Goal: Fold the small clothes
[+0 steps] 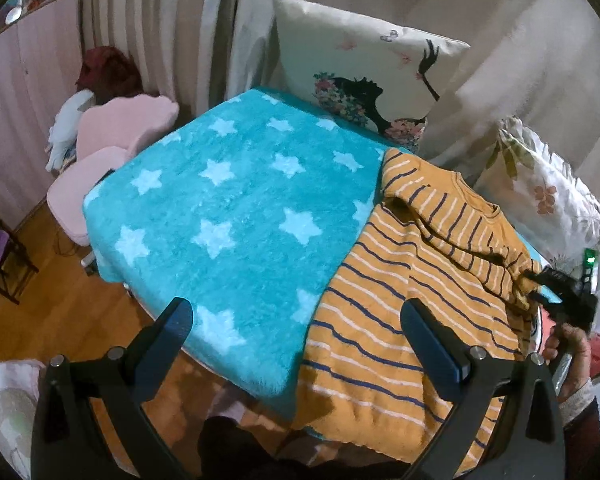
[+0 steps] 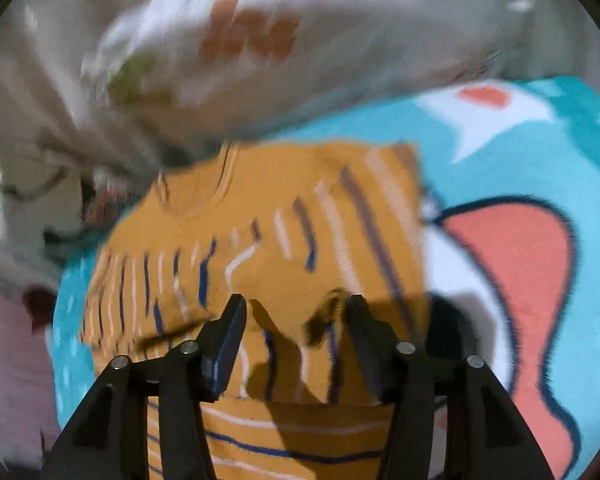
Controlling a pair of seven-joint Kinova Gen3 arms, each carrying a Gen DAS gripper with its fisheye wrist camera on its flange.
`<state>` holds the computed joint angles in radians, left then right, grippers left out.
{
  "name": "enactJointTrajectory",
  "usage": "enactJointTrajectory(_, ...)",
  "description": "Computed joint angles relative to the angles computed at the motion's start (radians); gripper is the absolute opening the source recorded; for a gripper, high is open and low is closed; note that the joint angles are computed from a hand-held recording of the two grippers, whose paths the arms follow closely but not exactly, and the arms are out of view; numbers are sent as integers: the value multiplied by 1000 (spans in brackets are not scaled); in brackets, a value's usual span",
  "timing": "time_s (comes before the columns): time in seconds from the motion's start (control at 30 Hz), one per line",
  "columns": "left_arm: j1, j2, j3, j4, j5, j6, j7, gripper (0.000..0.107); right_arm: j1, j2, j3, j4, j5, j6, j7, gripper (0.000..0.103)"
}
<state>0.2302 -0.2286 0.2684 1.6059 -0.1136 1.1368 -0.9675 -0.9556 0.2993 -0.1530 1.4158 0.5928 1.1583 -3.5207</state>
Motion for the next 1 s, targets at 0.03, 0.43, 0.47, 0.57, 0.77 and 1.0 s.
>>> enactJointTrajectory(0.03,0,4,0,-3,4,4,4,103,25,16,-8,-6,-24,-20,41,49)
enactJointTrajectory(0.43,48,58,21,-43,-14,16,4,103,12,-39,29,1,-71,207,146,16)
enactJointTrajectory(0.47,54,66,23,-47,-18,18,2,103,10,-63,13,24,-57,199,106,28)
enactJointTrajectory(0.57,77,96,27,-66,-30,22,-15,103,-12,-95,-47,51,17,234,16,33)
enactJointTrajectory(0.77,123,193,3,-129,-45,25,-101,103,-85,-48,-90,-71,106,317,43,33)
enactJointTrajectory(1.0,127,321,-63,-192,74,-44,-313,103,-146,101,-37,-263,57,327,136,36)
